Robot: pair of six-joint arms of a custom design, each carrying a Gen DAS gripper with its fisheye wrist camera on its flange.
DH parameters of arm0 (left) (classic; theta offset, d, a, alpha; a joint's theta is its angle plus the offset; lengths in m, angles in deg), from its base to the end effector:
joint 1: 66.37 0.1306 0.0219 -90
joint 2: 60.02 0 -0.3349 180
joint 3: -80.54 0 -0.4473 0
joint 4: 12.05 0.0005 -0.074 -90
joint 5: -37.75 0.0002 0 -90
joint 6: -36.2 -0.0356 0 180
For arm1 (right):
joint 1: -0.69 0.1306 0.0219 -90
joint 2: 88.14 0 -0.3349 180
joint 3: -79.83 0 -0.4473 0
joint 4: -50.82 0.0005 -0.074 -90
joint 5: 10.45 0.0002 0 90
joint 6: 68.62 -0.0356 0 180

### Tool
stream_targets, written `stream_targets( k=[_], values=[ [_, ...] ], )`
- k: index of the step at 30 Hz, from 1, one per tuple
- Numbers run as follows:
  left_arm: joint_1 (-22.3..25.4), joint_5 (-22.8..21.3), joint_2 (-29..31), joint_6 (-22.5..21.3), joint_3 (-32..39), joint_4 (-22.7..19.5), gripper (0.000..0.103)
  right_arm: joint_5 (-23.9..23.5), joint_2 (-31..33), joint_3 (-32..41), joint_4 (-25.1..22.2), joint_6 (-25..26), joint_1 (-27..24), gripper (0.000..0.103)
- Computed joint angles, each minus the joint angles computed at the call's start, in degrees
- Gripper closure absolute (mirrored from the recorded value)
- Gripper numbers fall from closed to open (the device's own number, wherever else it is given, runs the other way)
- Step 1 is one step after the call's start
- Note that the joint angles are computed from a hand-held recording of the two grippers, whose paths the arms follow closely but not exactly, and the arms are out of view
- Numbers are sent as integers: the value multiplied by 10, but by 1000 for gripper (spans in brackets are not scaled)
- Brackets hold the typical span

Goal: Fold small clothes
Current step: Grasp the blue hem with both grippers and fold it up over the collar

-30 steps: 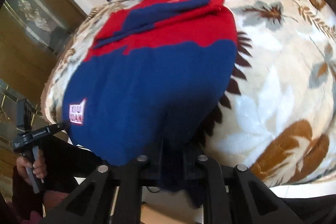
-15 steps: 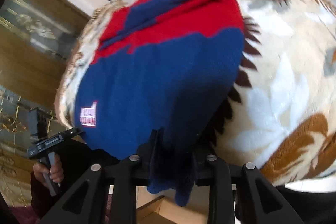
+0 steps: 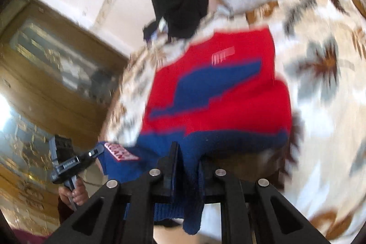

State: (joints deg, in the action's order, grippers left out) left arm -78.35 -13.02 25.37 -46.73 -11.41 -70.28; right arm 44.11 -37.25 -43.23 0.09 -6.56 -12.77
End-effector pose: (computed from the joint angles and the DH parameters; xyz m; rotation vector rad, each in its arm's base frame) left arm 0.4834 -0.1261 0.4013 0.3807 2.4720 -1.0012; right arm 0.3242 -0.0569 0.3650 0.5261 2.2606 0.8503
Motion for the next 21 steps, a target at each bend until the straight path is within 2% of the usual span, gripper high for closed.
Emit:
stream_targets(
  k=[2, 5, 8, 9, 12, 14, 17, 18, 19, 20, 21],
  values=[
    [0, -5, 53, 12, 62, 6, 94, -2, 62, 41, 46, -15, -20, 87],
    [-8, -10, 170, 35, 199, 1, 94, 3, 166, 94, 129, -66, -43, 87],
    [-22, -35, 283, 67, 314, 4, 93, 8, 276, 142, 178, -106, -59, 87],
    [-24, -44, 321, 68, 349, -4, 91, 14, 318, 159, 190, -123, -61, 83],
    [-35, -128, 413, 90, 431, -41, 92, -2, 399, 178, 239, -181, -74, 82],
    [-34, -155, 418, 107, 416, -9, 92, 3, 428, 188, 245, -198, -86, 81],
    [-29, -184, 382, 129, 359, 59, 92, 8, 417, 175, 277, -209, -99, 74],
    [-28, -192, 371, 135, 347, 72, 92, 13, 414, 177, 275, -196, -99, 63],
    [-28, -198, 353, 140, 327, 89, 92, 24, 403, 177, 263, -178, -95, 39],
    [-29, -201, 339, 139, 314, 101, 91, 35, 393, 175, 258, -161, -91, 32],
    [-33, -209, 318, 123, 295, 110, 89, 38, 375, 169, 255, -129, -86, 32]
  ],
)
